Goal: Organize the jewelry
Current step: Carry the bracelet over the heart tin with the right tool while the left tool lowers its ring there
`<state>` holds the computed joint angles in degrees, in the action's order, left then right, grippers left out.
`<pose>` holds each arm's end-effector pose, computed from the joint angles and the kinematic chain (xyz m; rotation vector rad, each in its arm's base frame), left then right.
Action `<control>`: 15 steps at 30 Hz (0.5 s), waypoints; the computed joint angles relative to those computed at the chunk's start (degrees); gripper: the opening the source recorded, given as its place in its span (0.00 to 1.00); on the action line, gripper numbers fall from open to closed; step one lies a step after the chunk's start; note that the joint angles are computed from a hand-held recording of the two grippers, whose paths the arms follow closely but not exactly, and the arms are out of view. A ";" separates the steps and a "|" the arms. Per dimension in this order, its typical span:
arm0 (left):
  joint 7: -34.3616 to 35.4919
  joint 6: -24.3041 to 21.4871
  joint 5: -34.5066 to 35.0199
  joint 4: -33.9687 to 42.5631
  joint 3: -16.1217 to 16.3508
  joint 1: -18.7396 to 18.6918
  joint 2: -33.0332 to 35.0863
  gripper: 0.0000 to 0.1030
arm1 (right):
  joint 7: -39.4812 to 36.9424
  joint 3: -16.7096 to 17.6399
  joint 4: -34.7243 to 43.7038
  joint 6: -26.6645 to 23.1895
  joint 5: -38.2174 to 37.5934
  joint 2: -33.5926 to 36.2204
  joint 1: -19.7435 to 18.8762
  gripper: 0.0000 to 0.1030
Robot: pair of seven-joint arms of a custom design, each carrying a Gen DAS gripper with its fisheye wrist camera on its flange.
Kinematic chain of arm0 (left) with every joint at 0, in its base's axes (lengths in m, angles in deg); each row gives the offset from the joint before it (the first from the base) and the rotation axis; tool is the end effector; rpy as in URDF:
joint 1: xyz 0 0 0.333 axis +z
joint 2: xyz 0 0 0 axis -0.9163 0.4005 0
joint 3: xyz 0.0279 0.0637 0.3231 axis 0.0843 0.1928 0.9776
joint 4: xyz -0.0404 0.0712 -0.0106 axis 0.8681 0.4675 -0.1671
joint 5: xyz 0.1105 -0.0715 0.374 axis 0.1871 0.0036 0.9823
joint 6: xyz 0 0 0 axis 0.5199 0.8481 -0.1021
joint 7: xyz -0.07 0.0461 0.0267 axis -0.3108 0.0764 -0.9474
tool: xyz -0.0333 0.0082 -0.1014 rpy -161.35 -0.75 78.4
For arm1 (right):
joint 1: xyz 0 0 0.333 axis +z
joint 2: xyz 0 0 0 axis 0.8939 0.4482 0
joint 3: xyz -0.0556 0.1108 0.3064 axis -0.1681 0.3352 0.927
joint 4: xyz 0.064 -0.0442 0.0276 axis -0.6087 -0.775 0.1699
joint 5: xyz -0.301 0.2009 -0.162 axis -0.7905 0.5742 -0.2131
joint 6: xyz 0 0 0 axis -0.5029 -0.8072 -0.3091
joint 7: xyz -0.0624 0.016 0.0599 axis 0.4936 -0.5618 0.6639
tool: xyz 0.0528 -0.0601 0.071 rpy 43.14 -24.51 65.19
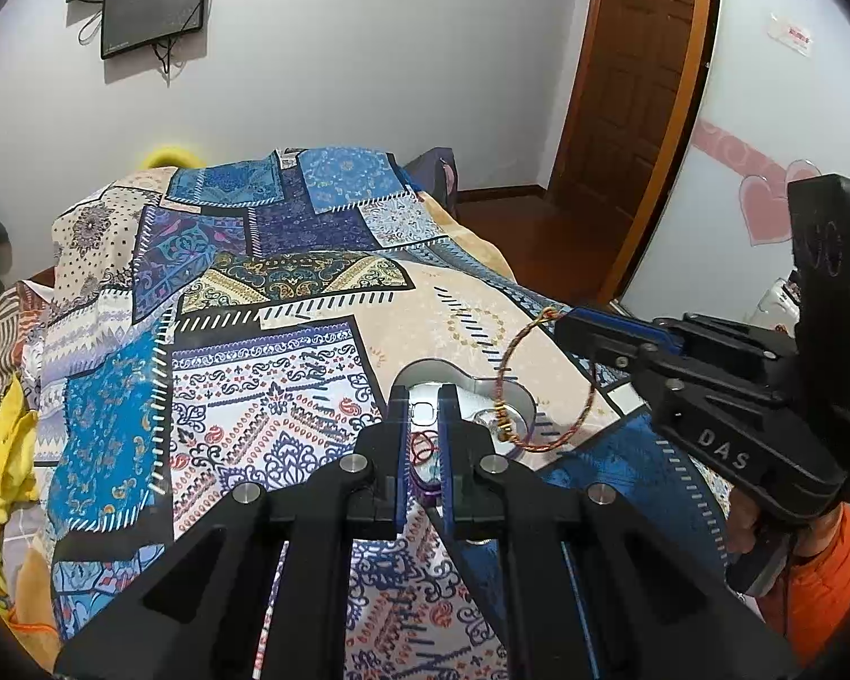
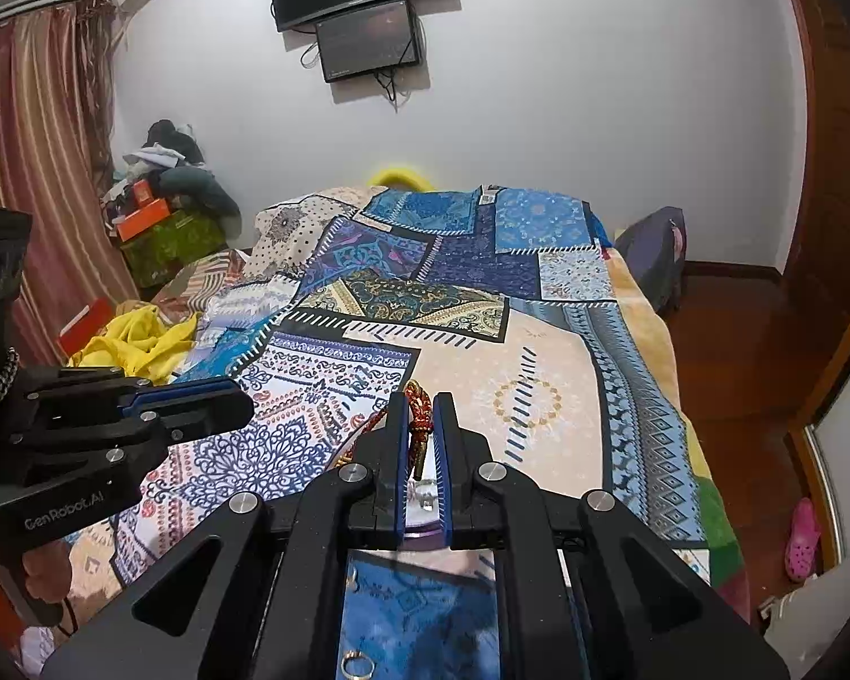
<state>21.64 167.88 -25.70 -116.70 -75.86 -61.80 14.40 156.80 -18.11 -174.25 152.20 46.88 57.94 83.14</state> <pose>0.6776 -0.1926 0.4115 -1.5224 2.0573 -1.0127 0.6874 0.3098 0.3923 -1.7971 1.2792 -0.5072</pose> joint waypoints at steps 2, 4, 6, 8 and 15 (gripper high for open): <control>0.29 -0.43 0.07 1.00 -0.20 0.08 0.94 0.07 | 0.35 -0.67 1.80 -1.27 -0.20 1.19 0.46 0.07; 0.24 -0.60 0.35 1.67 0.31 -0.47 1.61 0.07 | 0.72 -1.40 3.76 -2.84 -0.46 2.49 0.96 0.07; 0.31 -1.29 0.60 2.71 0.61 -0.88 2.62 0.07 | 1.14 -1.82 5.40 -4.15 -0.59 3.66 1.20 0.07; 0.51 -2.15 0.51 3.84 0.55 -0.99 3.70 0.07 | 1.47 -1.98 6.83 -5.39 -0.67 4.64 1.20 0.07; 3.09 -6.13 -0.73 7.99 -0.52 -1.04 7.55 0.07 | 1.94 -2.49 10.85 -11.11 -1.56 7.19 1.13 0.07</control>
